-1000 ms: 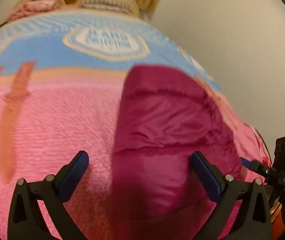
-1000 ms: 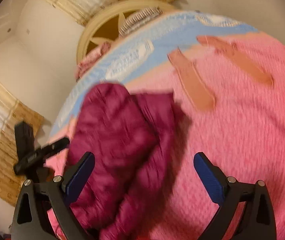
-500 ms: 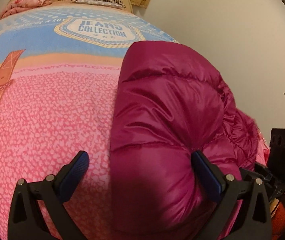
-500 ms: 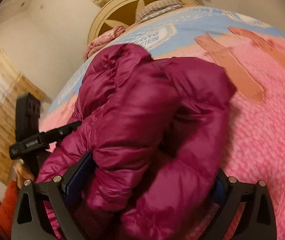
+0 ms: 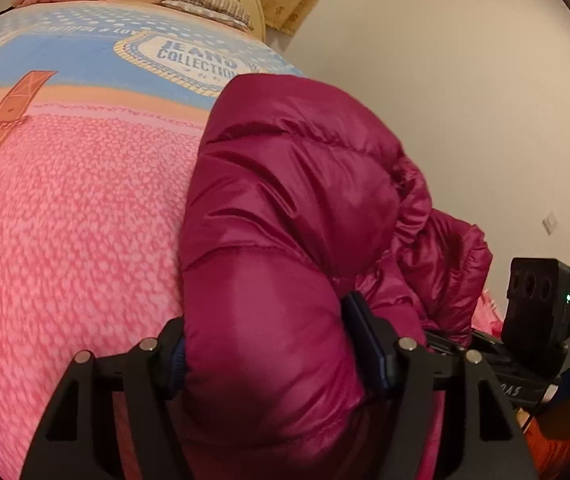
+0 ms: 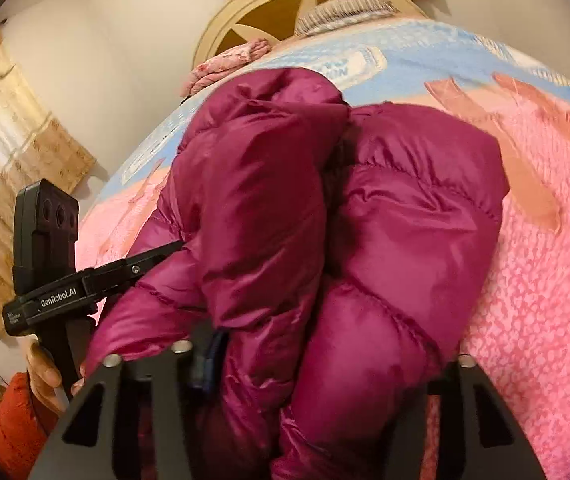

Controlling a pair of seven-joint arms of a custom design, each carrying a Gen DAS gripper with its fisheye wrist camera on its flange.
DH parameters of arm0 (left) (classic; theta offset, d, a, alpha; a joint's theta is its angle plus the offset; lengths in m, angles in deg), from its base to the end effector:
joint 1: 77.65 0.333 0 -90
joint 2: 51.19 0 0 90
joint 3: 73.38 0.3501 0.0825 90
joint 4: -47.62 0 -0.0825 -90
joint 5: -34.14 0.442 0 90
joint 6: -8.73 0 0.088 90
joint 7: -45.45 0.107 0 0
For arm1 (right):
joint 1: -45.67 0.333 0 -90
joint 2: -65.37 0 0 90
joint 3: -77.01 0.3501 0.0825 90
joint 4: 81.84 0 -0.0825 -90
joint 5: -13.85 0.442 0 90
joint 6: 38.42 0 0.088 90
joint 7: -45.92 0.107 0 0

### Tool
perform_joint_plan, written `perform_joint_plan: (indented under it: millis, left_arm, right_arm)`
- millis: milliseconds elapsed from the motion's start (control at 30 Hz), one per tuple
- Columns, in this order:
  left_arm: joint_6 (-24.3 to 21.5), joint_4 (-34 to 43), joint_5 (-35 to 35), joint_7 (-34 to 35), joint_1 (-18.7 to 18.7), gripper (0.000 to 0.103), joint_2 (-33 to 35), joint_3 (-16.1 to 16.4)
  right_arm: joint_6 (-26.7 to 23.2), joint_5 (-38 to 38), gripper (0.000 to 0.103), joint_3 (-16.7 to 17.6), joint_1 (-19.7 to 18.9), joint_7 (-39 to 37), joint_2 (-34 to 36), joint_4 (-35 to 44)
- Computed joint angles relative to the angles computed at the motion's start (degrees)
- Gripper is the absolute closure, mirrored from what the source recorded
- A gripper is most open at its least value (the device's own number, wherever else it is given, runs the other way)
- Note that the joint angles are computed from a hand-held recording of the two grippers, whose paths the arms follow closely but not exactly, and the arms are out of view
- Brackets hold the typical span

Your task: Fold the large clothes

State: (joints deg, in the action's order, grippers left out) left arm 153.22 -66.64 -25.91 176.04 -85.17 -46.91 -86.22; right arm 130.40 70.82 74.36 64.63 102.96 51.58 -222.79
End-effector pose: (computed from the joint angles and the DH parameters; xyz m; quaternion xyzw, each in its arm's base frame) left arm 0.6221 -0.2191 0.4765 0.5333 -0.7299 0.4234 0.0605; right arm 0.5125 0.0921 0.4455 -0.6280 0.6658 -0.0949 0.3917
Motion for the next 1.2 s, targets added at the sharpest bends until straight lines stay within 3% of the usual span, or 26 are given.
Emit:
perform_joint_plan:
  millis: [67, 167, 333, 467, 667, 933, 1200]
  left_arm:
    - [0.67, -2.08, -3.31, 1.59, -0.18, 0.034, -2.22, -0.15]
    - [1.69, -4.55, -9.08, 5.02, -1.4, 0.034, -5.41, 0.37]
    - [3.14, -4.28, -10.65, 6.54, -4.19, 0.034, -7.6, 1.36]
    - [4.38, -1.96, -10.99, 8.3, -6.17, 0.034, -7.69, 1.1]
    - [7.04, 1.35, -2.4, 0.74, -8.29, 0.036, -6.19, -0.17]
    - [9.82, 1.03, 11.01, -11.38, -9.48, 0.036, -5.58, -1.1]
    - [9.42, 4.37, 21.14, -19.97, -10.18, 0.036, -2.69, -2.33]
  right_arm:
    - [0.59, -4.43, 0.06, 1.59, -1.24, 2.84, -1.45, -1.04]
    - [0.34, -4.44, 0.064, -0.1, 0.19, 2.05, -3.57, -1.87]
    - [-0.15, 0.24, 0.067, -3.67, 2.25, -1.93, -6.84, -2.67]
    - [1.46, 0.98, 0.067, -4.7, 1.42, -3.44, -10.57, -3.74]
    - [2.88, -5.37, 0.067, -4.41, -1.77, 1.61, -15.19, -6.46]
    - [0.69, -6.98, 0.067, -9.03, -0.21, 3.15, -15.4, -7.09]
    - [0.3, -10.08, 0.067, -6.68, -3.69, 6.74, -15.62, -7.4]
